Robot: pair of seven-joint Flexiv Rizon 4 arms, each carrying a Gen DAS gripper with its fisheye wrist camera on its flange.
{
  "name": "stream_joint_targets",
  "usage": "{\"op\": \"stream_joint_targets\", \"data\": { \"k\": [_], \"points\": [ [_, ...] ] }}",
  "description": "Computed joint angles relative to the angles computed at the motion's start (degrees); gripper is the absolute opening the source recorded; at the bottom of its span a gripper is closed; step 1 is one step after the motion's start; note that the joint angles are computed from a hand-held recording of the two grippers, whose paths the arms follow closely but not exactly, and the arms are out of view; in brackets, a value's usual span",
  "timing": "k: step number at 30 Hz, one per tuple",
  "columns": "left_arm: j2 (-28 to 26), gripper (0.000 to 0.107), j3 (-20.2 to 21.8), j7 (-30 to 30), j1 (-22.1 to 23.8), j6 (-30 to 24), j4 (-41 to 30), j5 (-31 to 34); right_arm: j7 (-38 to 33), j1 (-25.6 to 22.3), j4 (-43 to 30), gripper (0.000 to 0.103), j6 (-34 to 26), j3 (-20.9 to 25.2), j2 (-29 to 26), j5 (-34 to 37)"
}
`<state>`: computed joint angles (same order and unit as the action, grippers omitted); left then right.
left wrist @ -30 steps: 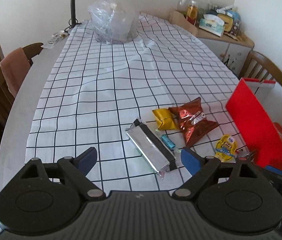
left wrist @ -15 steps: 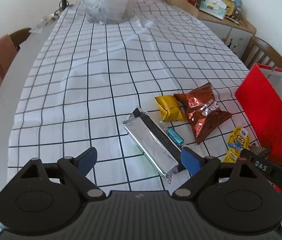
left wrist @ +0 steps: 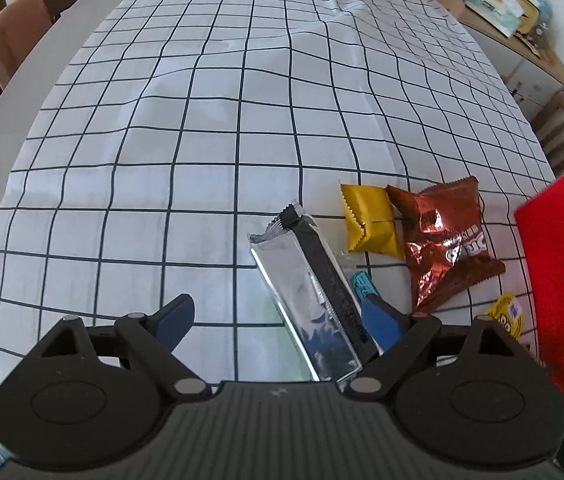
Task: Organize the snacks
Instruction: 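Grasp the dark wrapped candy with the right tool while the left tool grasps the silver wafer bar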
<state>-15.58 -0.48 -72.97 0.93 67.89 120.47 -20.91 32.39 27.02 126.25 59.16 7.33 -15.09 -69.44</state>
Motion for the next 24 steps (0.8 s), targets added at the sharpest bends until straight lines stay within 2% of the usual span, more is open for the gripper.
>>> {"op": "stream_joint_targets", "data": {
  "k": [10,16,18,22,24],
  "points": [
    [-3.4,0.091,3.1,-13.3,-2.8,-4.3,-4.9,7.9,-0.9,-1.7,3.1,0.029,3.4,1.0,3.8,-2.3],
    [-3.9,0.084,2.8,-15.6,-3.1,-4.9,-6.0,10.7,-2.1,-2.6,4.0,0.026,4.9,1.3,4.6,-2.5],
    [-4.1,0.079,3.2,-16.4,-3.4,-4.9,-6.5,12.1,-2.0,-2.8,4.3,0.025,5.3,1.4,4.8,-2.8],
    [-3.5,0.046,3.5,-17.1,-3.5,-4.4,-6.3,13.6,-2.1,-3.2,4.9,0.023,5.9,1.5,5.5,-3.4],
    [-3.1,0.044,2.9,-16.3,-2.7,-3.9,-5.5,12.7,-2.0,-3.5,5.2,0.022,6.5,1.5,5.7,-3.9]
  ]
}}
